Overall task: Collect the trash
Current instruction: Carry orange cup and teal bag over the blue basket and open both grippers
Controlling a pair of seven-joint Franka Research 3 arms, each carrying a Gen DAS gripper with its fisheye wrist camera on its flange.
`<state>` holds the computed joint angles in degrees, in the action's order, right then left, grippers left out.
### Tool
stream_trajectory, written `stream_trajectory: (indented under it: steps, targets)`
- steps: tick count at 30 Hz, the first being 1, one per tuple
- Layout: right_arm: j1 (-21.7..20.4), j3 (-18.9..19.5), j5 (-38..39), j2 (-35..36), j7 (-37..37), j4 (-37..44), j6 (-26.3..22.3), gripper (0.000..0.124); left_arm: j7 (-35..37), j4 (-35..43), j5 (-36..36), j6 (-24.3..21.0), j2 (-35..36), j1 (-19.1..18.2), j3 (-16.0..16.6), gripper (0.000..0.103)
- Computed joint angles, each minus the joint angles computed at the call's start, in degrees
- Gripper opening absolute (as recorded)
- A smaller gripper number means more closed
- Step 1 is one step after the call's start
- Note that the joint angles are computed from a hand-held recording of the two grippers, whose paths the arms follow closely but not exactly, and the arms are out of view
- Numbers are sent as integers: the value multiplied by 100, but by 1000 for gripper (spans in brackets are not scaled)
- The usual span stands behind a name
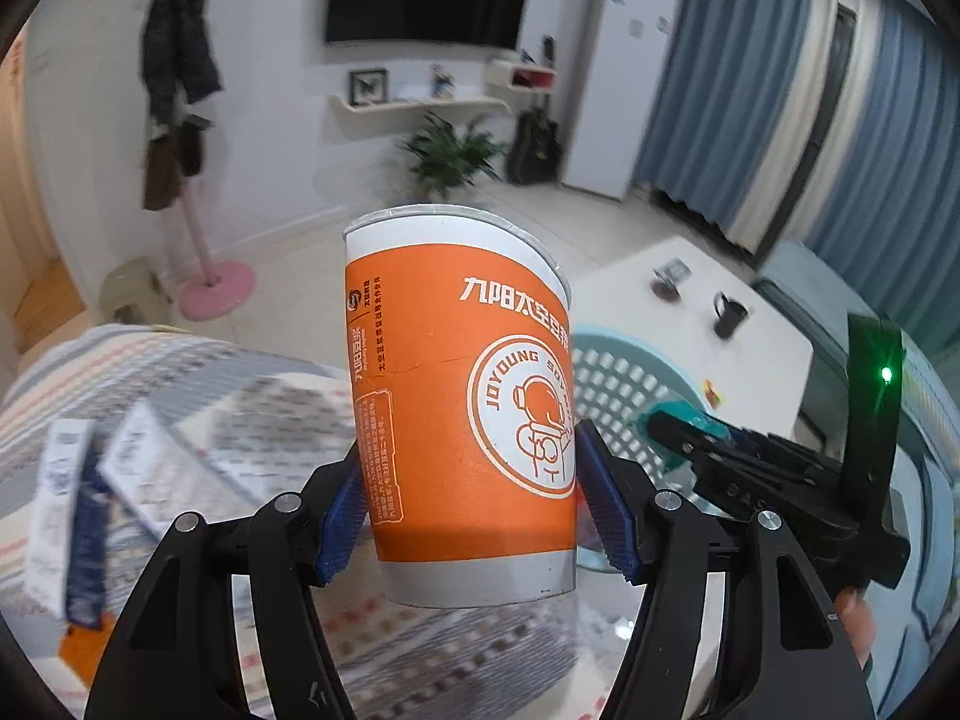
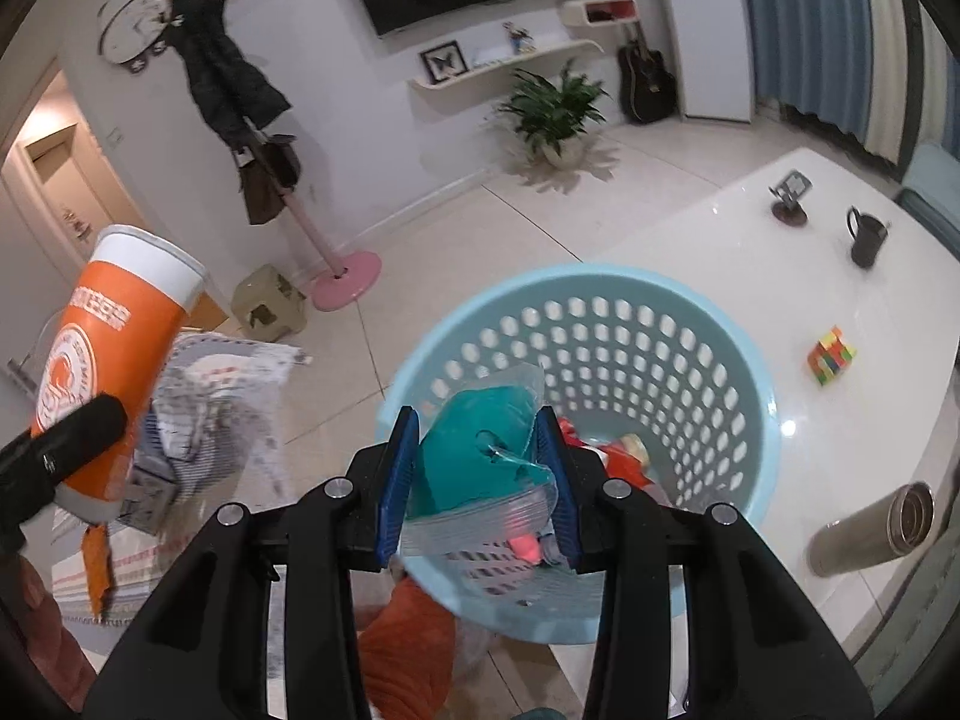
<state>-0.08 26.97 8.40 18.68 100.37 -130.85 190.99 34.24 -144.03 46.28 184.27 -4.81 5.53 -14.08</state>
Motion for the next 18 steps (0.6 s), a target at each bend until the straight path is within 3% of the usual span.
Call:
stream_trajectory:
  steps: [2,5,9,11,14,18]
  targets:
    - [-98,22,-15,97,10,33,-24,37,301,92,-241,-24,197,-206,79,62]
    - [-154,5,29,247,-21,127,-94,38,1320,149,-1310,-77,443,-688,291,62]
    - [-143,-50,160,359,-106,220,-158,38,1902,253,-1939,-172,646,-933,347,63]
    - [-88,-127,267,377,-137,236,-183,43,2539,217,-2685,-150,670,-896,180,67]
    - [-154,-75,363,375,-185,186,-122,52,2309,207,-2433,-86,671,-1136,439,71]
    - [-317,74,380,339,-192,104,-99,52,2323,90,-2475,-63,541,-1183,468,71]
